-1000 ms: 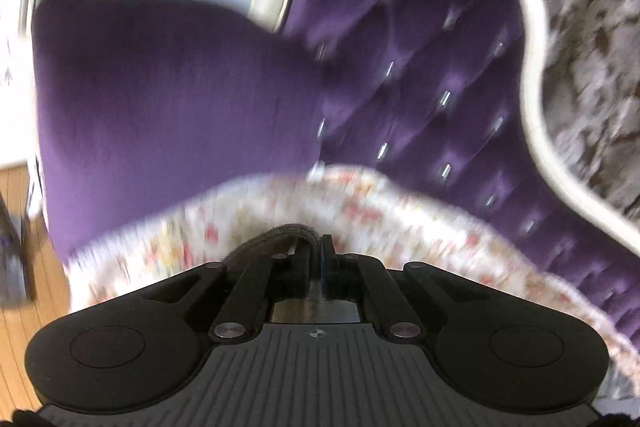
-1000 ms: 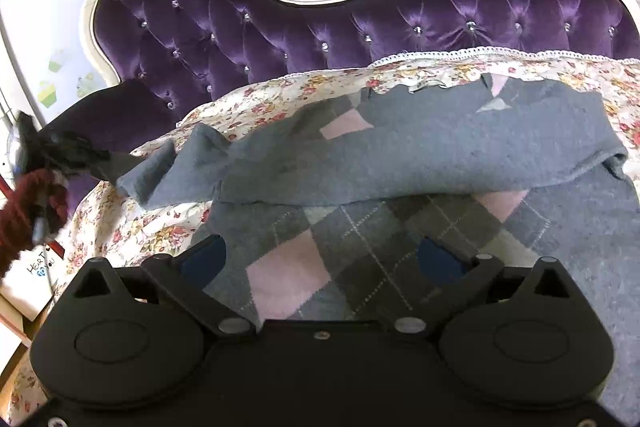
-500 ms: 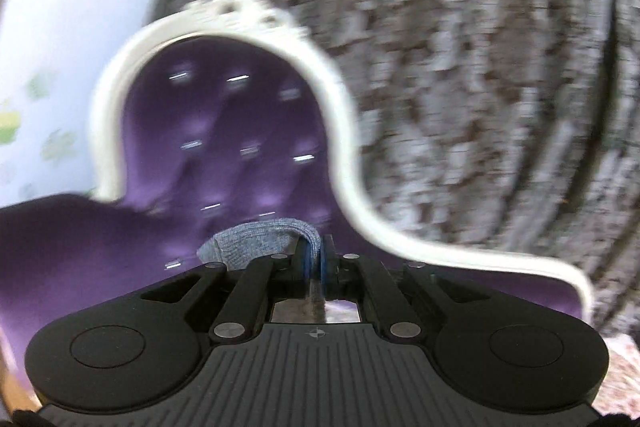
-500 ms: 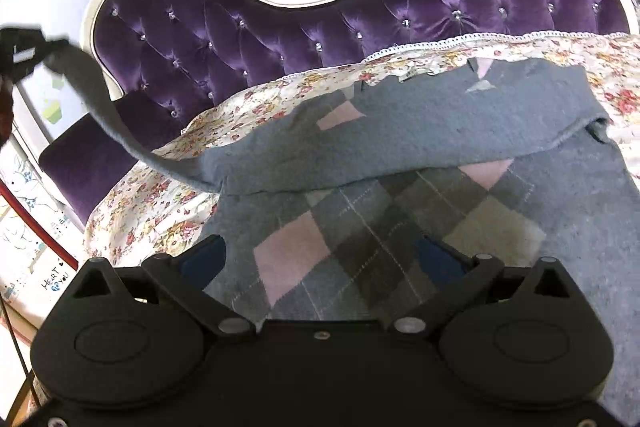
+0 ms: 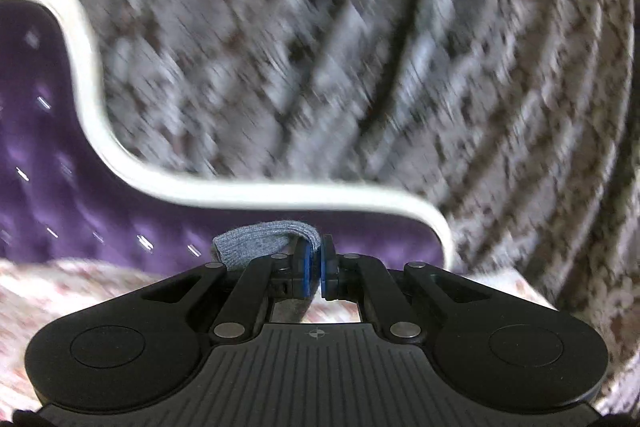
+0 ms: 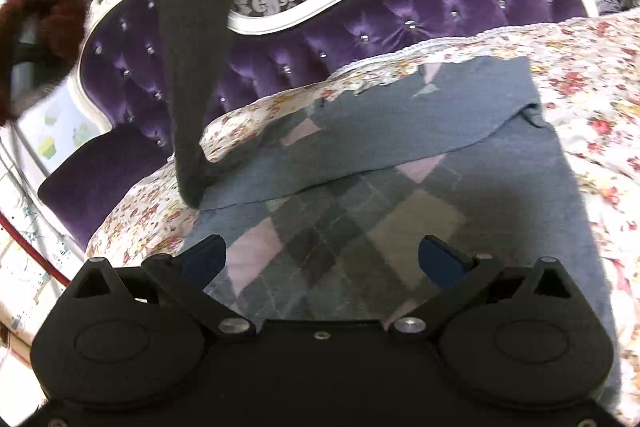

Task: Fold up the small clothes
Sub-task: 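Fold the held sleeve across the sweater body with the left tool and release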

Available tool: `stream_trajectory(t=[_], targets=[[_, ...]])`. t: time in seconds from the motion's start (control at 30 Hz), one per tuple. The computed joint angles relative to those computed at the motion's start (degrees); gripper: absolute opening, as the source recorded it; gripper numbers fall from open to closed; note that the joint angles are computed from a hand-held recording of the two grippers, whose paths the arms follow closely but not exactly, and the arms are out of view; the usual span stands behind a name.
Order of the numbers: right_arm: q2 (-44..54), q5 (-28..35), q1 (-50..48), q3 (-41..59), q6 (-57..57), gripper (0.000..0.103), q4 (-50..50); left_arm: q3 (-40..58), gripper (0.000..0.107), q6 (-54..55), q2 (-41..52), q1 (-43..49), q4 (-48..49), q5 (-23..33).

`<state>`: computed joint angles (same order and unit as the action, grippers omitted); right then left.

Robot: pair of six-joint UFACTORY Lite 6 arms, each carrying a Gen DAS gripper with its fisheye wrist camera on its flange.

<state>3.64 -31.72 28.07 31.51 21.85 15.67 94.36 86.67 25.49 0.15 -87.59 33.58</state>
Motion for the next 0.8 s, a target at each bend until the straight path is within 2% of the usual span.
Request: stream_trajectory(t=[0.13,0.17,0.2,0.27,0.37,0.47,0.67,0.8], targets=[[-1.8,-0.5,-2.7,-2.5,3.2,0.103,-3.2,-3.6,0.005,4.2,4.5,-6.9,-5.5,-4.2],[-2.0,-0.7,-3.4,-3.0,4.0,0.103,-4.0,-3.5,0.009,4.7,6.3,-8.3,-6.2,-5.0],[-2.2,-0.6,-4.1,-3.4,4.7,0.103,-4.6,-2.8,0.023,3.1,8.0,-9.3,-4.6,-5.4],[-2.5,-0.8,-5.1,-4.0,5.8,0.103,-5.8,-1.9,0.044,-0.9,10.2,-10.4,-0.2,-5.0],[-3.0,-0.4,-6.1,-4.5,6.2,0.103,-6.8,-1.8,0.048,-2.5,10.9,-10.0,2.0,-0.6],[-2.9,0.5,-6.9,-3.9,5.4,0.103,-6.7,-6.3,0.061,5.0,7.3,-8.0,-1.6,2.4],[-2.9,2.6,-9.1,-1.7,4.1,0.103,-8.0,-16.4,0.066,22.5,0.3,-0.1,-12.8,2.9],[-1.5,4.8,-10.9,2.2,1.4,0.103,-8.3,-17.7,0.066,25.3,1.9,4.4,-14.3,-2.7]])
